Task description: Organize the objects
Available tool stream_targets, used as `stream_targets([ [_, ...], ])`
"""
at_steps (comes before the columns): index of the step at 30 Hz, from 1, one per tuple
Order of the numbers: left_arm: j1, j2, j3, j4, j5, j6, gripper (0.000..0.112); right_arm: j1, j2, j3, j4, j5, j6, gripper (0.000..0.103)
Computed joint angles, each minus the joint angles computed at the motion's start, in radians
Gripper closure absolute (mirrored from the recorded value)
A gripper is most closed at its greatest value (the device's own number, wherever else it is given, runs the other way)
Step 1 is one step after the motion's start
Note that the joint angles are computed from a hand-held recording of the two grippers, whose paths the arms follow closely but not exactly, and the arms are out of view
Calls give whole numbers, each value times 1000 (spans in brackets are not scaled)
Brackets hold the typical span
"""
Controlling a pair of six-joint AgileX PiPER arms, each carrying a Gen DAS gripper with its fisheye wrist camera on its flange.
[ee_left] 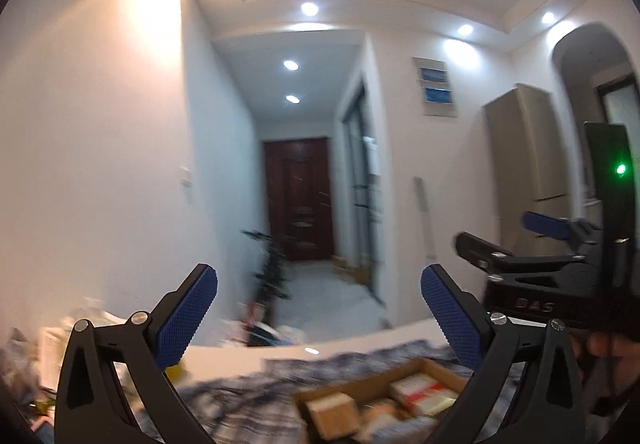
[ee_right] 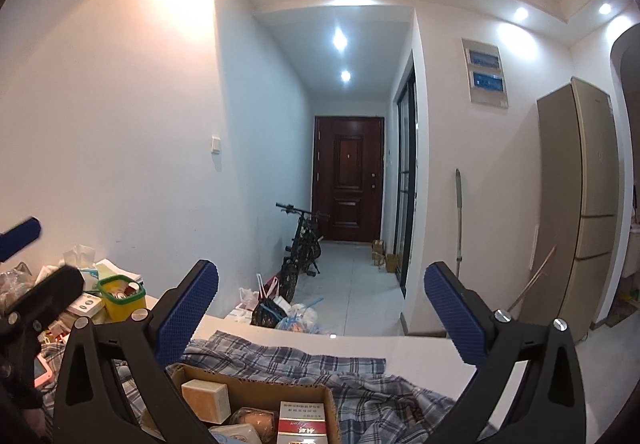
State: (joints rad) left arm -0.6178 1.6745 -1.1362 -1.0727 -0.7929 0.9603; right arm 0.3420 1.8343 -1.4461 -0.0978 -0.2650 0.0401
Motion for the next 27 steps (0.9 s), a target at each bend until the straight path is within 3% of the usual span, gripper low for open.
stream_targets([
  [2, 25, -81, 41, 40, 148, -90, 9, 6, -57, 53, 65, -6, -86, 0],
  [4, 18, -122, 57, -13, 178, -73, 9, 4, -116, 107, 14, 1, -37, 0],
  [6, -10, -151, 79, -67, 138, -36, 9, 0, -164, 148, -75, 11, 63, 0],
  [8, -54, -171, 114, -82, 44, -27, 9, 0, -214, 204, -137, -1, 132, 0],
  [10, -96, -188, 139, -101, -37, 3, 9, 12, -261, 266, -63, -24, 56, 0],
  [19, -224, -313, 307, -147, -147, -19, 9, 16, -443, 495, -71, -88, 79, 0],
  [23, -308, -311, 314, -194, -260, 32, 9, 35, -489, 569, 74, -151, -63, 0],
  [27, -368, -314, 318, -219, -321, 68, 9, 19, -544, 632, -21, -186, 40, 0],
])
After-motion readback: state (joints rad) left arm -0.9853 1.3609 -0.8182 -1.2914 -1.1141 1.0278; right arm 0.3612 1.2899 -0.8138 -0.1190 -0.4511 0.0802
